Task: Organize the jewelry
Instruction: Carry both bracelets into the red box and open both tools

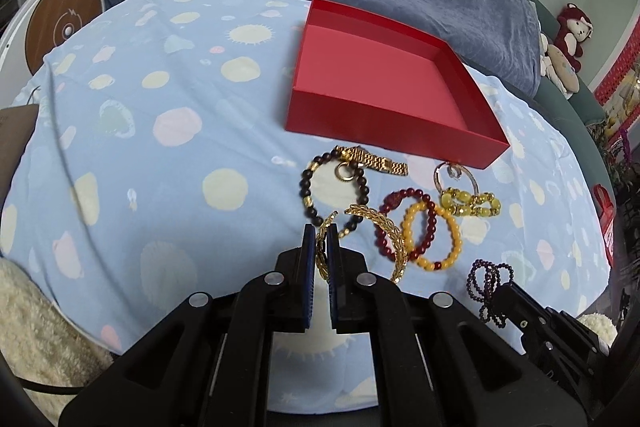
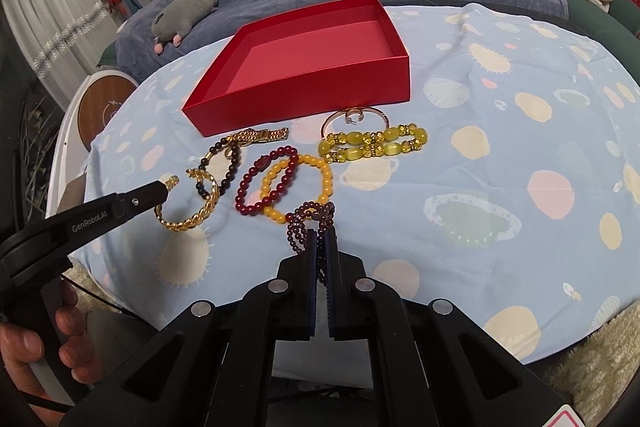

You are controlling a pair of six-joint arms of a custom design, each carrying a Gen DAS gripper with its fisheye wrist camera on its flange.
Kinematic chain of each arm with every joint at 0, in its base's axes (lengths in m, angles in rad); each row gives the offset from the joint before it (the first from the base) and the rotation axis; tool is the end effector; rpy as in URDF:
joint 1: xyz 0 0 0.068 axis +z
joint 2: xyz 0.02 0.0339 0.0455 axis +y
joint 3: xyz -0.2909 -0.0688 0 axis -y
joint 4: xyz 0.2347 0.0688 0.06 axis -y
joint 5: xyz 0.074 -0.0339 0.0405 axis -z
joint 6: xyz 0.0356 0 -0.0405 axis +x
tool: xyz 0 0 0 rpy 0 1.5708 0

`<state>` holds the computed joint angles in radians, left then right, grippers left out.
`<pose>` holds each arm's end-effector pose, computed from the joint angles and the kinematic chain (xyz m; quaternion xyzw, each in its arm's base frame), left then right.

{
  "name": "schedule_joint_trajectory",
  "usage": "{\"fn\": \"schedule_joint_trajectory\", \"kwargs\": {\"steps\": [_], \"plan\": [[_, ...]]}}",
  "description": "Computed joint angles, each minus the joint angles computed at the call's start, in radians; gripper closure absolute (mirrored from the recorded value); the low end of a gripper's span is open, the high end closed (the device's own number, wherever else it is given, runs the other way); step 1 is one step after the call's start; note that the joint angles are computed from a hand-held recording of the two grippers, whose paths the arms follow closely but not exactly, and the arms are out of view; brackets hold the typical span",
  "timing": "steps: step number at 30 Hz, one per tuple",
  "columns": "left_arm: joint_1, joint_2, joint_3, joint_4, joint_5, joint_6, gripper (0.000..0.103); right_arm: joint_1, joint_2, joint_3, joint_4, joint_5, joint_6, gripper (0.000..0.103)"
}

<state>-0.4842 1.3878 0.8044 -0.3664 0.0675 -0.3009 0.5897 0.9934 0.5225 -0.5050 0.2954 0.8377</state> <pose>0.2287 -0.1230 0.2313 0.0974 0.9467 -0.1465 0.2698 0.1372 0.0793 0.2147 0.1598 0.9331 0.0834 0.3112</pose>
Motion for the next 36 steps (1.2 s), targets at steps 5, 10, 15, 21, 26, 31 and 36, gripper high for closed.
{"fn": "schedule_joint_trajectory", "kwargs": {"steps": [5, 10, 15, 21, 26, 31, 36], "plan": [[0.016, -0.039, -0.016, -0.022, 0.009, 0.007, 0.098, 0.031, -0.021, 0.012, -0.031, 0.028, 0.026, 0.099], [0.034, -0.046, 0.016, -0.049, 0.022, 0.015, 0.098, -0.017, -0.062, 0.035, -0.045, 0.010, 0.003, 0.099], [0.033, -0.011, 0.101, -0.067, 0.023, 0.030, 0.097, -0.115, -0.061, 0.087, -0.031, -0.029, -0.088, 0.099], [0.027, 0.100, 0.264, -0.083, 0.021, 0.046, 0.097, -0.320, 0.022, 0.165, 0.056, -0.153, -0.243, 0.099], [0.033, 0.252, 0.468, -0.117, 0.033, 0.053, 0.097, -0.473, 0.187, 0.273, 0.151, -0.244, -0.359, 0.099], [0.034, 0.427, 0.698, -0.162, 0.019, 0.068, 0.097, -0.572, 0.381, 0.408, 0.218, -0.301, -0.435, 0.099], [0.030, 0.612, 0.930, -0.227, -0.006, 0.090, 0.097, -0.617, 0.546, 0.524, 0.250, -0.327, -0.464, 0.099]]}}
